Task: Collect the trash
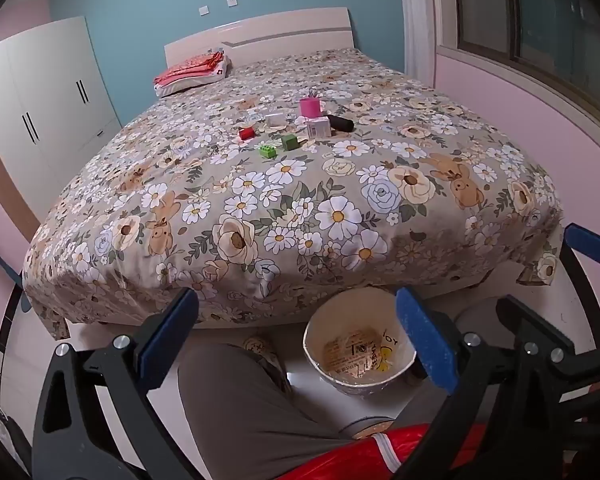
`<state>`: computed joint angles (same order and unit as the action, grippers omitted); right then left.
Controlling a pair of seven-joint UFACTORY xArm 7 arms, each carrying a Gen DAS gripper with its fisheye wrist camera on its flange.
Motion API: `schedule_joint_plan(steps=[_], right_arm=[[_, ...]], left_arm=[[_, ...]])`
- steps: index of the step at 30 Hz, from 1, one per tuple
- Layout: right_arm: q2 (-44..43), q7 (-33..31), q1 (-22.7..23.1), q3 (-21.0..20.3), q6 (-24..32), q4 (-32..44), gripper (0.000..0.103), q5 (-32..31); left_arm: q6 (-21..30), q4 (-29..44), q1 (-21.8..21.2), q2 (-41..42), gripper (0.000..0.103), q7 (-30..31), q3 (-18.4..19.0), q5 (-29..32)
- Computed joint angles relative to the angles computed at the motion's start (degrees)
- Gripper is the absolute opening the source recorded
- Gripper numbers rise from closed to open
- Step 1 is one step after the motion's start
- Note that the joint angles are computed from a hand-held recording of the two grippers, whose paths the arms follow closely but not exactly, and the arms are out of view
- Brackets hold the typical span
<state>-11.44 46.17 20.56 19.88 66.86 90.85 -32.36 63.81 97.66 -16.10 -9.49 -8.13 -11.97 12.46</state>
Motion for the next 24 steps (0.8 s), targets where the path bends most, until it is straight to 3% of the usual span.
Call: schedule_joint_plan(steps=[24], right_arm=[[-0.3, 0.2, -0.2, 0.1, -0.5, -0.5, 0.100, -0.3]], left_arm=[[-0.9, -0.6, 0.1, -0.3, 0.096, -0.1, 0.0, 0.2]])
